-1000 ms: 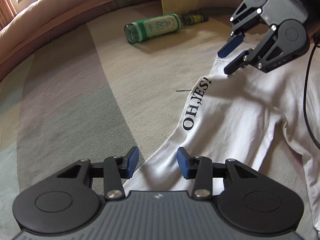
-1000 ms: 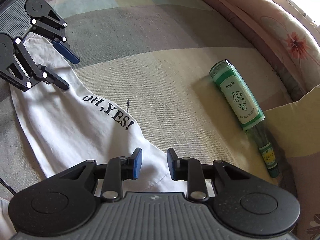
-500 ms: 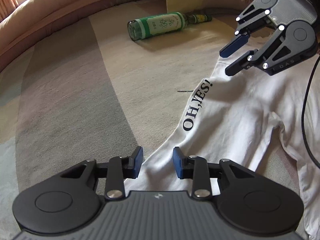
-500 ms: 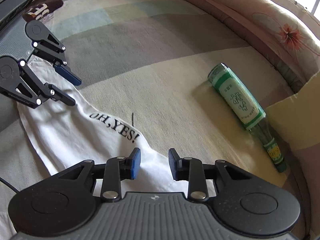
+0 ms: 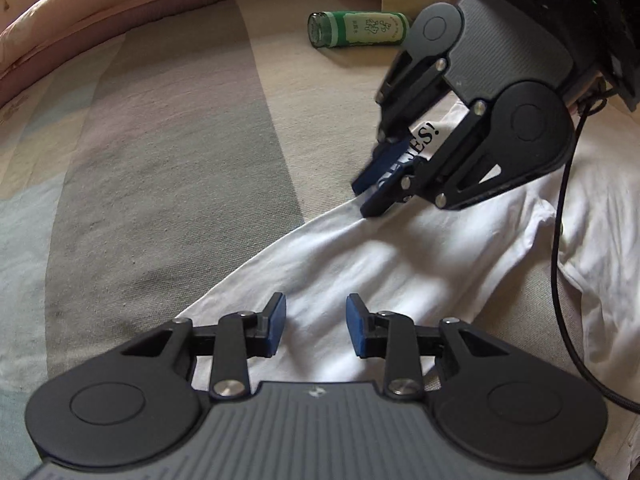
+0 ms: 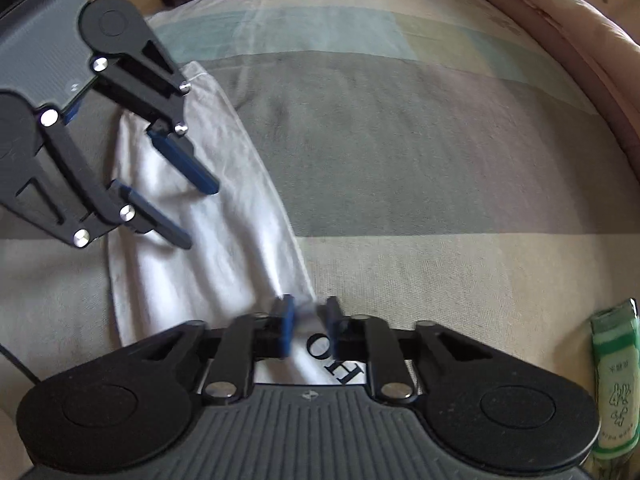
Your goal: Fold clothes
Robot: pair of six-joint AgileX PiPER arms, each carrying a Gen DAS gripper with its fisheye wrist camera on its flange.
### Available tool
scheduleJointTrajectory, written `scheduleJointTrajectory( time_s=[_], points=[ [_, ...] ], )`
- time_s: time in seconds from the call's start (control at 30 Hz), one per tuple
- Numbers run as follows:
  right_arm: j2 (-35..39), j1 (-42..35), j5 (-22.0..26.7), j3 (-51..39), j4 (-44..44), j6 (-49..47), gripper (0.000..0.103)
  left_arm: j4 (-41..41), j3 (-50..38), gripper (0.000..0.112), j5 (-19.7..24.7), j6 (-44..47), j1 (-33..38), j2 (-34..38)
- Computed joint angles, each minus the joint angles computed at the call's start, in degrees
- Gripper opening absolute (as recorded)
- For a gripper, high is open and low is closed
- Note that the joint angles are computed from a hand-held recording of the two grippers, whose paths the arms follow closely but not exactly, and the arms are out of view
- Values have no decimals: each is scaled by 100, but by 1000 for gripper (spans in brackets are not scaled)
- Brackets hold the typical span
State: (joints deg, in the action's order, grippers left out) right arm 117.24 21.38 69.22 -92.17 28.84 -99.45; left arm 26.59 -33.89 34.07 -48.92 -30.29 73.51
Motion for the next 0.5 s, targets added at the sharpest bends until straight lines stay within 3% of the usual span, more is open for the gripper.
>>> scheduleJointTrajectory(
  time_s=[0.07, 0.2, 0.33, 0.5],
  points=[
    [-242, 66, -613, 415, 243, -306, 4, 168, 64, 32, -94, -289, 12, -34],
    [-312, -24, -865, 360, 617, 553, 3, 298, 66, 32, -259, -513, 116, 42],
    [-546, -315, -1146, 460, 780, 1661, 19, 416, 153, 32, -310, -668, 92, -72],
    [-869, -1271, -1534, 893, -83, 3739, 35, 297, 375, 34, -266, -847, -11, -103]
  ],
)
